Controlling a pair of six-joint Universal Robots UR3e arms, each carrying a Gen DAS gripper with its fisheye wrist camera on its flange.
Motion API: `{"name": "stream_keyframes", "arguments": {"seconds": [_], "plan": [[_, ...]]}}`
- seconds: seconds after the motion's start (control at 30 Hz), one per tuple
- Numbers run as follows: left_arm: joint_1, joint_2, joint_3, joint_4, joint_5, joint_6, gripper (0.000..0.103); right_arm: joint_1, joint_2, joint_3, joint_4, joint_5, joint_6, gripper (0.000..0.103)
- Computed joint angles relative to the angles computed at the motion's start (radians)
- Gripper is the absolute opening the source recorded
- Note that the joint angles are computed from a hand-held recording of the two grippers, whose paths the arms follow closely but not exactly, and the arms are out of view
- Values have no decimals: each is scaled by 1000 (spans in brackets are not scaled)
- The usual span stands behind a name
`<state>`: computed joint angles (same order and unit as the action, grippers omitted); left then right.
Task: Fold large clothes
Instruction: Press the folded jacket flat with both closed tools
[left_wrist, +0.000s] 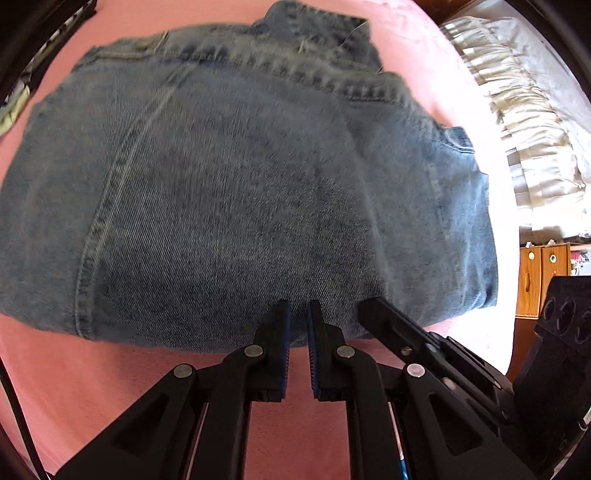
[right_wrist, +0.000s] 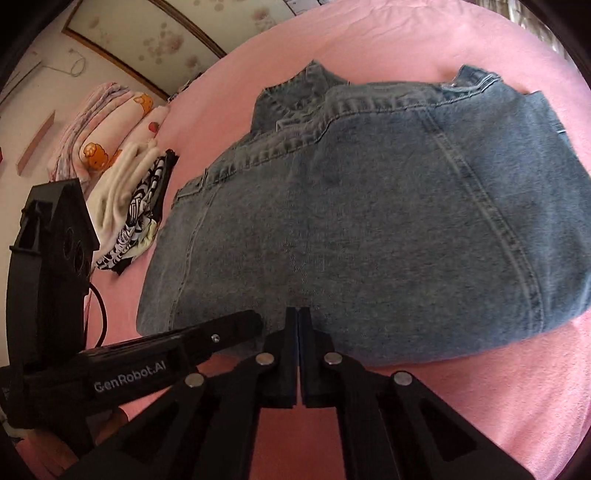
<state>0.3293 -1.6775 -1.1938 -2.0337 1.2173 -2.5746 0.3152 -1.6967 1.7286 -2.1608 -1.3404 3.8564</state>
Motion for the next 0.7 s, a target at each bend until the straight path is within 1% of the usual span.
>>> {"name": "stream_keyframes", "arguments": {"seconds": [0.03, 0.13, 0.23, 0.3, 0.37, 0.47, 0.5, 0.6, 0.63, 0.67, 0.7], "plan": [[-2, 4, -26, 17, 4, -14, 7, -9, 14, 3, 6, 21, -7, 0], [-25, -4, -94, 93, 52, -63, 7, -48, 22, 73, -35, 82, -38, 0], [-97, -29, -102, 155, 111, -143, 6, -118, -12, 202, -120, 172, -38, 0], [-120, -27, -108, 187, 130, -165, 5, -156, -30, 269, -169, 207, -40, 0], [-116, -7, -130, 209, 123, -182, 3, -160, -41, 258, -135, 182, -76, 0], [-77, -2, -122, 178, 96, -191, 2, -157, -50, 205, -45, 151, -146, 0], [-74, 9, -125, 200, 123, -202, 2, -158, -57, 195, -19, 139, -149, 0], [-45, 30, -126, 248, 182, -190, 2, -210, -129, 218, 55, 144, -184, 0], [-24, 30, -121, 247, 177, -175, 2, -227, -159, 230, 78, 139, -195, 0], [6, 19, -101, 222, 154, -152, 2, -228, -180, 223, 116, 98, -203, 0], [35, 7, -82, 190, 129, -135, 1, -245, -208, 228, 146, 83, -222, 0]]}}
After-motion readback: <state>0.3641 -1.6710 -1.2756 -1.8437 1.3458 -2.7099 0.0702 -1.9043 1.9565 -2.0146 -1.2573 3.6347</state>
